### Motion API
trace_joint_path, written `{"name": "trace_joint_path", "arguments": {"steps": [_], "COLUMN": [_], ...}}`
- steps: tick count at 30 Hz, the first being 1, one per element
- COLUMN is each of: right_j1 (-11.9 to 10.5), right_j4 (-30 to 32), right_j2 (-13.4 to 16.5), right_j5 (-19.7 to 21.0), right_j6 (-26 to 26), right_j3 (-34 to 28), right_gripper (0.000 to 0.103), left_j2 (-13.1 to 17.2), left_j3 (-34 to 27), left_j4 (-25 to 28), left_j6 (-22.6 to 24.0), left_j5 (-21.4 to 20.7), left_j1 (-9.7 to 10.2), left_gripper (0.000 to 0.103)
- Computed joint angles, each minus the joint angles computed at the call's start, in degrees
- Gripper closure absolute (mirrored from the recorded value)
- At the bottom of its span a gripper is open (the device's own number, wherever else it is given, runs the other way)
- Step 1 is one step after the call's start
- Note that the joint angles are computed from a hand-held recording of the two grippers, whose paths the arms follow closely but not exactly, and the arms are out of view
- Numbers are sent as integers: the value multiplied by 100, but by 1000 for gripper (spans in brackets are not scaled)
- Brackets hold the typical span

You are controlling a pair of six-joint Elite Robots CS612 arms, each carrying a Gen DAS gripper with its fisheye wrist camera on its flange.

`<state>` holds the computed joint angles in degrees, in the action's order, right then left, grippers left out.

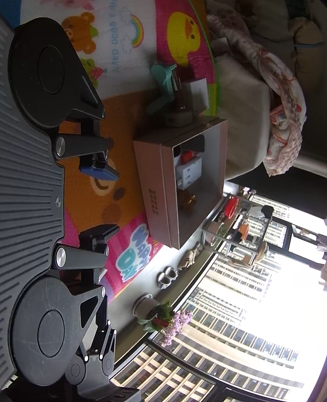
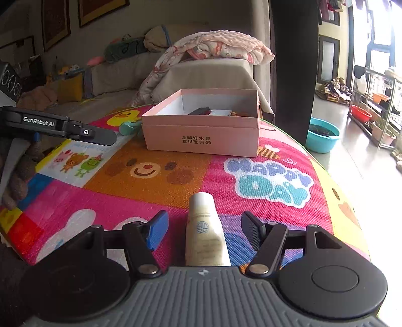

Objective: Organize rigid objects
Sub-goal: 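Carry the phone over the pink box with the left gripper while the right carries the tube toward it, then lower the phone and tube into the pink box and open both grippers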

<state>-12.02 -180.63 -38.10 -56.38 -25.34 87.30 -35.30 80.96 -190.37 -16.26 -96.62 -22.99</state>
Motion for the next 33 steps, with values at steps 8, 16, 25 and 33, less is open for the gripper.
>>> {"name": "trace_joint_path", "arguments": {"steps": [8,16,25,33], "right_j1": [97,244,631,744], "right_j4": [710,39,263,2265], "right_j2": [73,288,1164,1501], "right_j5": [-203,235,-312,-558], "right_j6": [68,866,1578,1084], "right_j3": [-357,-1299,-3352,-4120], "right_gripper": [68,77,77,77], "left_j2": [-19,67,93,138], "left_j3": [140,101,182,229], "left_j4": [90,136,49,-39], "left_j6": [232,-143,-601,-1026], "left_j5": [12,-3,174,216], "left_j1": [7,96,247,386], "left_gripper": [61,61,61,64]}}
